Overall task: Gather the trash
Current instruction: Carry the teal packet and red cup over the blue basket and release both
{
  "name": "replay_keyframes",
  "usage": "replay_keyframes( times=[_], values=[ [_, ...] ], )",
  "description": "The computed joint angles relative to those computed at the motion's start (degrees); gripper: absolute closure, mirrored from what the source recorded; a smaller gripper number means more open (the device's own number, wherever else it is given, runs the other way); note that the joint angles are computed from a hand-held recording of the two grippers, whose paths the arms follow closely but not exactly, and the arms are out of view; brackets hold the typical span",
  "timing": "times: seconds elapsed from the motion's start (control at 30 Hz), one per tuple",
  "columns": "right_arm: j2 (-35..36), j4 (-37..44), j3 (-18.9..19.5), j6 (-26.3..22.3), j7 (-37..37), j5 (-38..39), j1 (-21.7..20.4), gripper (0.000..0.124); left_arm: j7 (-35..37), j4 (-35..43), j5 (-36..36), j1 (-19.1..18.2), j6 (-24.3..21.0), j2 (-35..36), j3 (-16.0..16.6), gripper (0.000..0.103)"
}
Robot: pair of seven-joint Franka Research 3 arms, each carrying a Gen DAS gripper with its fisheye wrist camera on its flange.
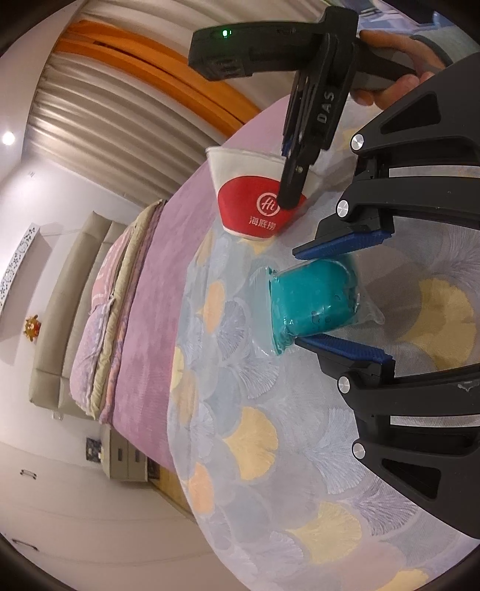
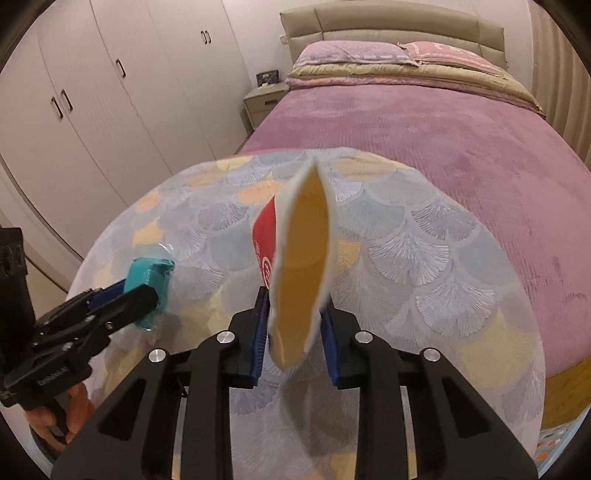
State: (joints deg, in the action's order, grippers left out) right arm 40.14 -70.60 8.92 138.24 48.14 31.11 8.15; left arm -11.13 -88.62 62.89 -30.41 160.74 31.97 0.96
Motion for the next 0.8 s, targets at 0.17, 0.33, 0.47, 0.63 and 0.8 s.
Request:
replay_keyframes(
  times=[0.17,0.33,0.47,0.63,0.8],
  values=[
    [-7.0,-9.5,1.3,4.4,-4.1,3.7,-1.6,0.101,-0.5,0.5,1.8,-0.8,0.7,-0.1,0.2,0.063],
    [-15.6,-20.2,0.6,9.3,-8.7,7.4,-2.4,0.101,-0.4,1.5,3.3,-2.3,0.8,-0.7,-0.2,0.063],
    [-22.8,-28.9,-0.4,13.6,-12.8,12.4,-3.3,0.101,1.7,3.6,3.5,-3.4,0.4,-0.5,-1.5,0.063],
    [-30.1,-37.4,-2.8,16.9,-17.3,19.2,-3.8,0.101,9.5,10.0,-1.0,-4.8,0.3,3.1,-3.6,0.063],
    [-35.2,-43.1,-6.5,19.9,-17.7,22.6,-4.2,0.101,21.8,21.2,-9.2,-6.8,-1.2,10.5,-6.1,0.063]
  ],
)
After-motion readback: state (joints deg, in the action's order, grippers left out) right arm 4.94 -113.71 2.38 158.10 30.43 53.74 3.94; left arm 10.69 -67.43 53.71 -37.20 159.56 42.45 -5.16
